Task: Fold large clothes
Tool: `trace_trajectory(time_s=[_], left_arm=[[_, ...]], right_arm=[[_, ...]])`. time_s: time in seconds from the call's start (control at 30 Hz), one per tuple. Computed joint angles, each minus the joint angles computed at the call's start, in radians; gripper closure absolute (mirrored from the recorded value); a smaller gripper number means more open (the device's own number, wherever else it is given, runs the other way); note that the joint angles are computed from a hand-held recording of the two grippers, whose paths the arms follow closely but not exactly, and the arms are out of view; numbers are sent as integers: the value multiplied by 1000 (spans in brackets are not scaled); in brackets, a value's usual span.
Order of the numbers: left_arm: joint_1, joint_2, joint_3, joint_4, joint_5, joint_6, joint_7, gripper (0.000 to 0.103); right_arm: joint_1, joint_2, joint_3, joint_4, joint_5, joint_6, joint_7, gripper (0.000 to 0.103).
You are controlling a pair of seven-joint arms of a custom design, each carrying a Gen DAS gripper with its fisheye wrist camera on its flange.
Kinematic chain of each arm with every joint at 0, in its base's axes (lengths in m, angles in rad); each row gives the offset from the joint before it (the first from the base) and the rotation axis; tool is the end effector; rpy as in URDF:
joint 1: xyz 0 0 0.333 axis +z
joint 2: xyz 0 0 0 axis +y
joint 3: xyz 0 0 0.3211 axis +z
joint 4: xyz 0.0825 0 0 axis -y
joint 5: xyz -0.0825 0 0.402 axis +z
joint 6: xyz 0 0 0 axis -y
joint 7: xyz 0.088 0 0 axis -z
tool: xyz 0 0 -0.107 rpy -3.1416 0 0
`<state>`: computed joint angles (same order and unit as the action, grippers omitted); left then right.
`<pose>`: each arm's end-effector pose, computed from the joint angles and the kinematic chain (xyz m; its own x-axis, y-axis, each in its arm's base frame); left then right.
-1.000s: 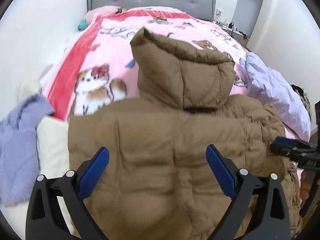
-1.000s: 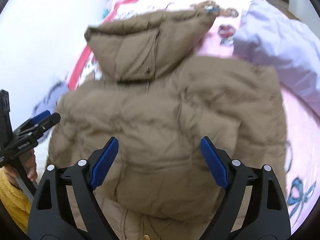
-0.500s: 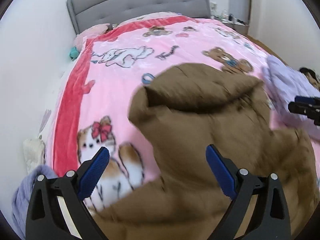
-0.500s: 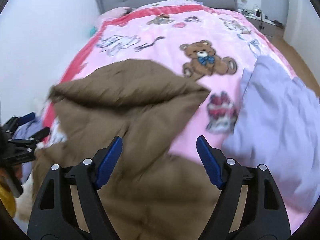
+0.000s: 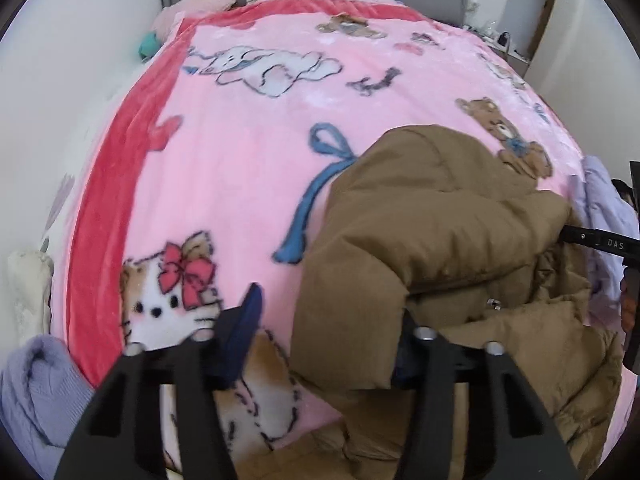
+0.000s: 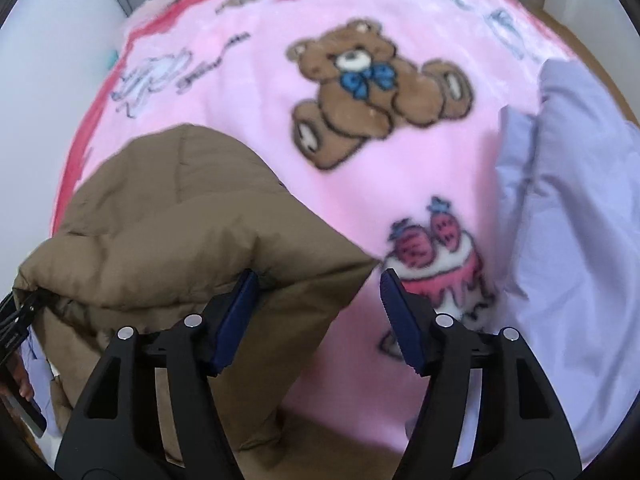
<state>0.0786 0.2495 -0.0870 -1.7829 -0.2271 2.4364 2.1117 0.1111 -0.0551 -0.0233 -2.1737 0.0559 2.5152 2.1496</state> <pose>0.6788 -0.0018 0.4555 -0.3883 -0.9215 -0.0011 -0.8300 0.3502 -0.4340 0.5712 0.0497 0.4545 -0.4554 -0.8540 -0.2517 -0.8040 0.5159 -0.2956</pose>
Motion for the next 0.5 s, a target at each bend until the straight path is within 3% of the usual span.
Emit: trace_trajectory(time_s=[0.03, 0.1, 0.13, 0.17, 0.23, 0.27, 0.37, 0.47, 0.5], left_arm=[[-3, 1, 2, -6, 8, 26, -3, 64], [3, -11, -4, -39, -17, 112, 20, 78], [7, -17, -9, -49, -36, 137, 35, 82], [5, -26, -8, -63, -35, 170, 41, 88], [0, -37, 1, -96, -21, 273, 41, 89], [-21, -30, 31, -91, -9, 287, 22, 89], [-21, 56, 59, 13, 112, 154, -97, 89], [-16, 107, 62, 56, 153, 70, -146, 88], [-16, 108, 58, 48, 161, 70, -150, 88]], right_arm=[[3, 7, -3, -3, 50, 17, -35, 71], [11, 12, 1, -4, 91, 55, -101, 90], [14, 0, 9, -12, 39, 90, -110, 97], [19, -20, 21, -27, -43, 144, -122, 97], [37, -65, 28, -63, -100, 235, -196, 97], [50, -86, 25, -79, -94, 257, -236, 98], [30, -88, 56, -64, -244, 150, -151, 100], [34, -40, 40, -32, -230, 4, -128, 100], [36, -34, 37, -39, -216, -2, -118, 100]])
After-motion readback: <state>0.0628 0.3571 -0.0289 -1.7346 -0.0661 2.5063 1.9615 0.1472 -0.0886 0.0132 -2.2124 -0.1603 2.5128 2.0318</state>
